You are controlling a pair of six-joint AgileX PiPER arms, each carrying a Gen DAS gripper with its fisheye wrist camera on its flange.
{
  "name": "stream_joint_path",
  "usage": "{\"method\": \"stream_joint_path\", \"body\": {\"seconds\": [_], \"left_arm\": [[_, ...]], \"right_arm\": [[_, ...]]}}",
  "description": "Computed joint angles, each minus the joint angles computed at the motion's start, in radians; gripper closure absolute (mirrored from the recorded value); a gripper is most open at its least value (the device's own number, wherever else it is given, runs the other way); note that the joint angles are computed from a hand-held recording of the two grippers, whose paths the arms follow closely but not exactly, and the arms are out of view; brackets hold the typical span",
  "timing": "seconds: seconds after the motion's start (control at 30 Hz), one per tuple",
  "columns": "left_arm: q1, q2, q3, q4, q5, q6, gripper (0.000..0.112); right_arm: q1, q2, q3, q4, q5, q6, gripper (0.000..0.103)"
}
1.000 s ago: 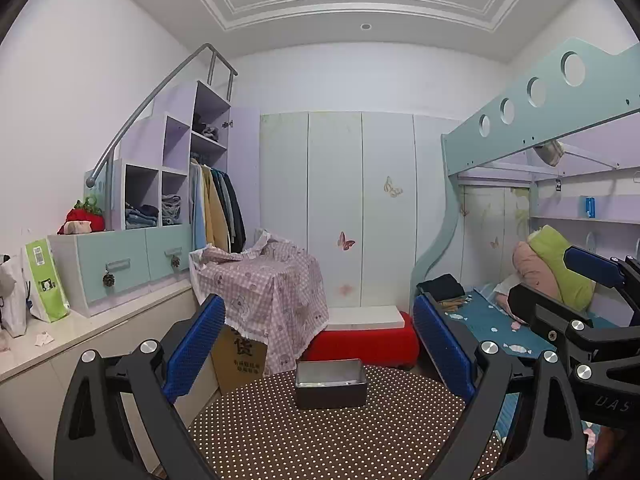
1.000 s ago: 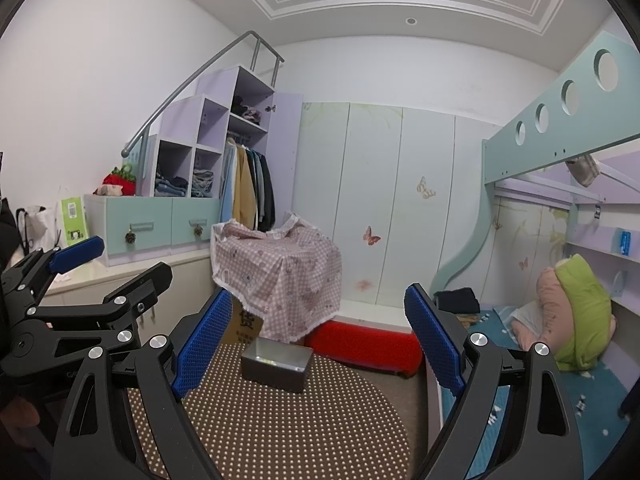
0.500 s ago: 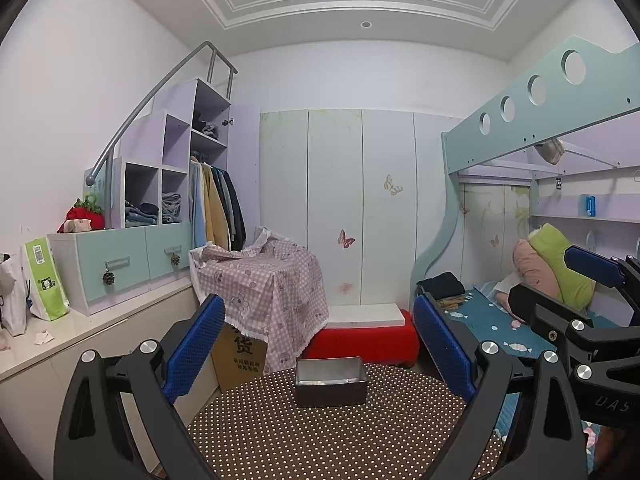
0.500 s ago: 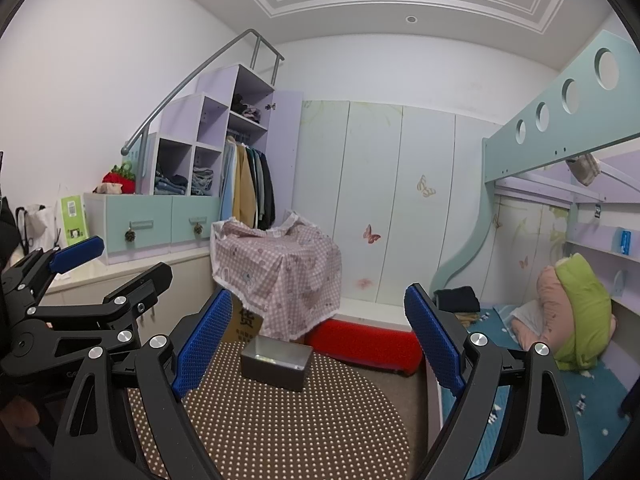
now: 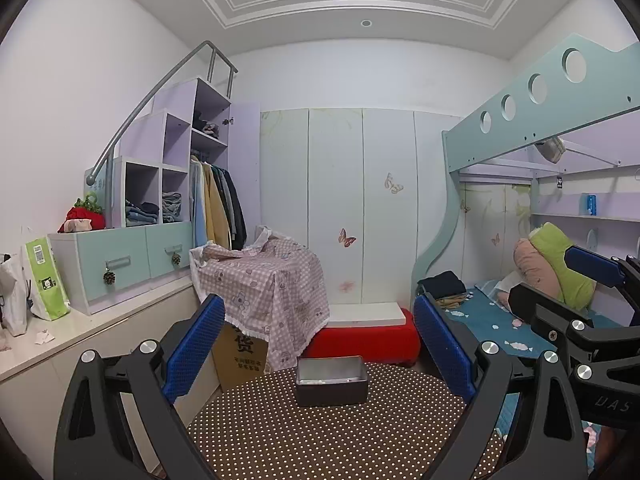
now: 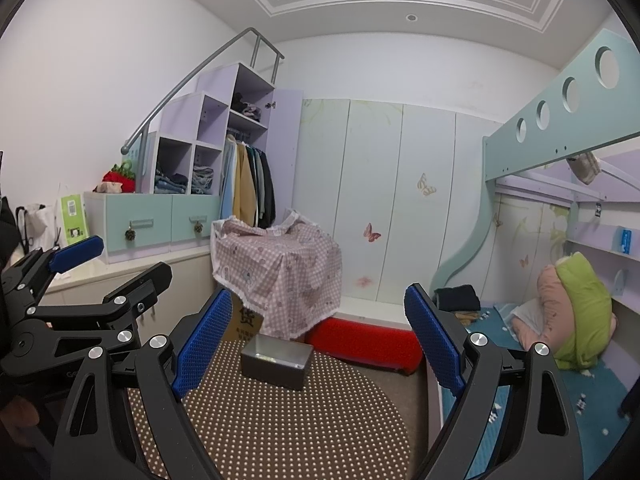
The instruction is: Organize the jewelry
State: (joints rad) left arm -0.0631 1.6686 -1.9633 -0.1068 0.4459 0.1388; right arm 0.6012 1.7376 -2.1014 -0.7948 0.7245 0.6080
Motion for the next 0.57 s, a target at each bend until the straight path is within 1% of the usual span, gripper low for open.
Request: {"method": "stream_joint_path", "body": {"seconds": [0.4, 0.57], "left_arm": [[0.006, 0.002, 0.004, -0.01, -0.003, 0.011, 0.02], [0.015, 0.016, -0.021, -0.03, 0.018, 0.028, 0.02]], "right_arm": [[0.001, 0.002, 0.0, -0.003, 0.0, 0.004, 0.018], [0.0, 0.001, 0.025, -0.014, -0.013, 0.024, 0.018]]}}
